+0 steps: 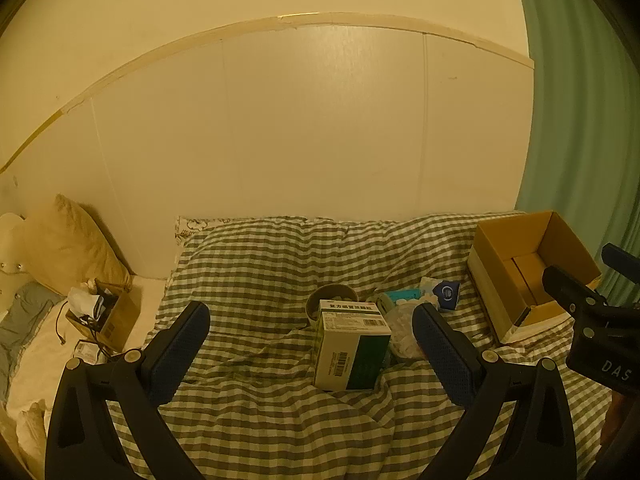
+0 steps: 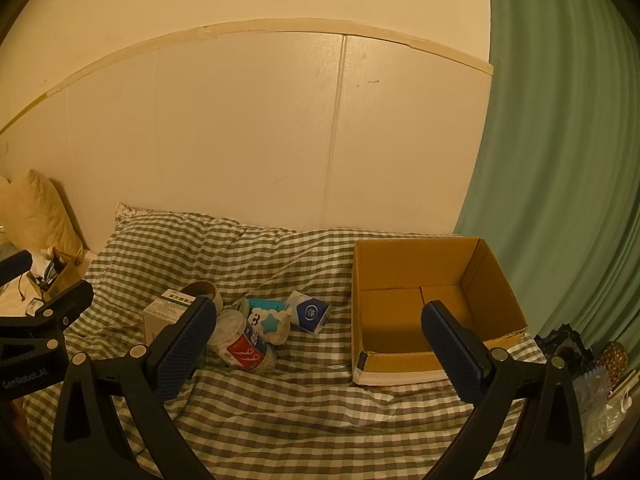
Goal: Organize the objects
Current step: 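Move both tools toward the items scattered on the checkered bed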
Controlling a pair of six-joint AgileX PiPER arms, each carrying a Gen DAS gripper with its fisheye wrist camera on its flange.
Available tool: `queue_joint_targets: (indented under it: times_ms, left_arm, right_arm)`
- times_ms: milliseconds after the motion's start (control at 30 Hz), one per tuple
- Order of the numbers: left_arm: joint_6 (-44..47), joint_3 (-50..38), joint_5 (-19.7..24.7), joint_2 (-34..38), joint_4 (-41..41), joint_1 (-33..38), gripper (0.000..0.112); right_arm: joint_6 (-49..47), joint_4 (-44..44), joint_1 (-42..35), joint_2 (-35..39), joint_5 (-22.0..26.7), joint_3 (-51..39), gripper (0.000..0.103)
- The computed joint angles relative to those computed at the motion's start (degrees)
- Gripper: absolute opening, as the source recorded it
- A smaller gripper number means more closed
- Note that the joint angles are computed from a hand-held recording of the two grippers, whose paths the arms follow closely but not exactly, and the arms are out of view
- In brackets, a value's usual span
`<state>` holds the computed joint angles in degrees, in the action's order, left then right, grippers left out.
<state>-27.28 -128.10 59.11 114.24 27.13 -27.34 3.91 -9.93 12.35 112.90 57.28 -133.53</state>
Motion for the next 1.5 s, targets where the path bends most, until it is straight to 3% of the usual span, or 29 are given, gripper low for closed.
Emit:
queue_joint_targets:
  times_ms: [333, 1100, 1500]
  left_arm:
    - [-3.1, -0.6, 1.8, 0.8, 4.6, -1.7, 0.103]
    - [-4.0, -1.0, 3.6, 0.4, 3.1, -2.5, 0.103]
    - [-3.9, 3.9, 0.2, 2.5, -1.3, -2.0, 0.103]
  right_arm:
    - [0.3, -0.2, 0.1, -0.1, -0.1, 0.3, 0.103]
    - [-2.0, 3.7, -0.9, 2.2, 5.3, -6.5, 0.103]
    - [-4.4, 5.0, -2.4, 4.6, 7.2, -6.3, 0.103]
